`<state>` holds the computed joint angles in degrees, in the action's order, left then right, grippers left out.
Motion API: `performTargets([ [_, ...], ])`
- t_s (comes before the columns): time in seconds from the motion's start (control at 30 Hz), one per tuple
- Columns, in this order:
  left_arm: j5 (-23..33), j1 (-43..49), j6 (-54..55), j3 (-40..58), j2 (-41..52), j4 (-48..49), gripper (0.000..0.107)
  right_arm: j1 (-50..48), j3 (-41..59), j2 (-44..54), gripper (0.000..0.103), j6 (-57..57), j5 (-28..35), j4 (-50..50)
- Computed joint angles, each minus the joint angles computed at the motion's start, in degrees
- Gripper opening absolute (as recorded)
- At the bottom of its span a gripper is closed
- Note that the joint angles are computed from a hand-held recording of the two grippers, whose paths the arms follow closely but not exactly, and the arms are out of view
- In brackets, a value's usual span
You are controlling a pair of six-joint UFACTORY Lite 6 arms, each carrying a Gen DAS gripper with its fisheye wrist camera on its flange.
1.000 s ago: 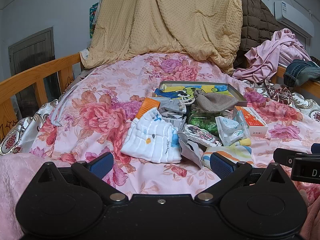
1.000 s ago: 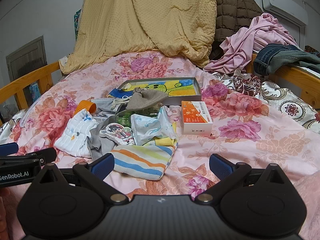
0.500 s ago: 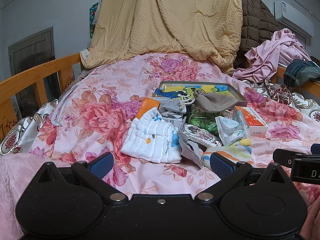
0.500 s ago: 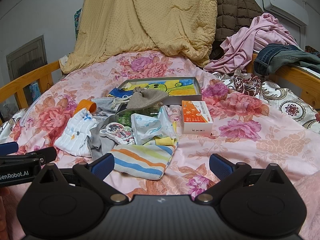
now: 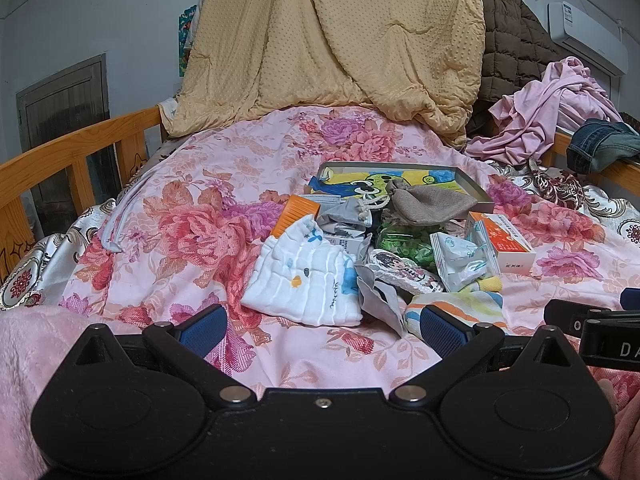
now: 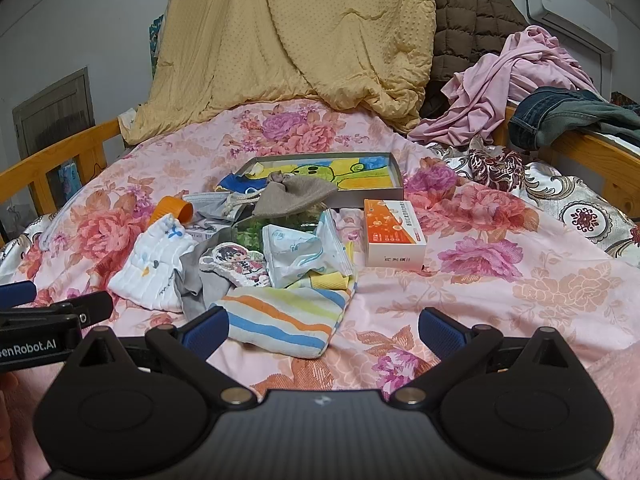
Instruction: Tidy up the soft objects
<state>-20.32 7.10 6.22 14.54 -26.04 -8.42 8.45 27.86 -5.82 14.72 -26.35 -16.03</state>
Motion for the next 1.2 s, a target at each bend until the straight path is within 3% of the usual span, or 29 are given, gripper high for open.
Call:
performTargets([
  [1.2, -0.21, 0.13, -0.72, -0.16, -0.20, 0.56, 0.102, 1.17, 0.93, 1.44, 0.103, -2.36, 0.13, 3.26],
])
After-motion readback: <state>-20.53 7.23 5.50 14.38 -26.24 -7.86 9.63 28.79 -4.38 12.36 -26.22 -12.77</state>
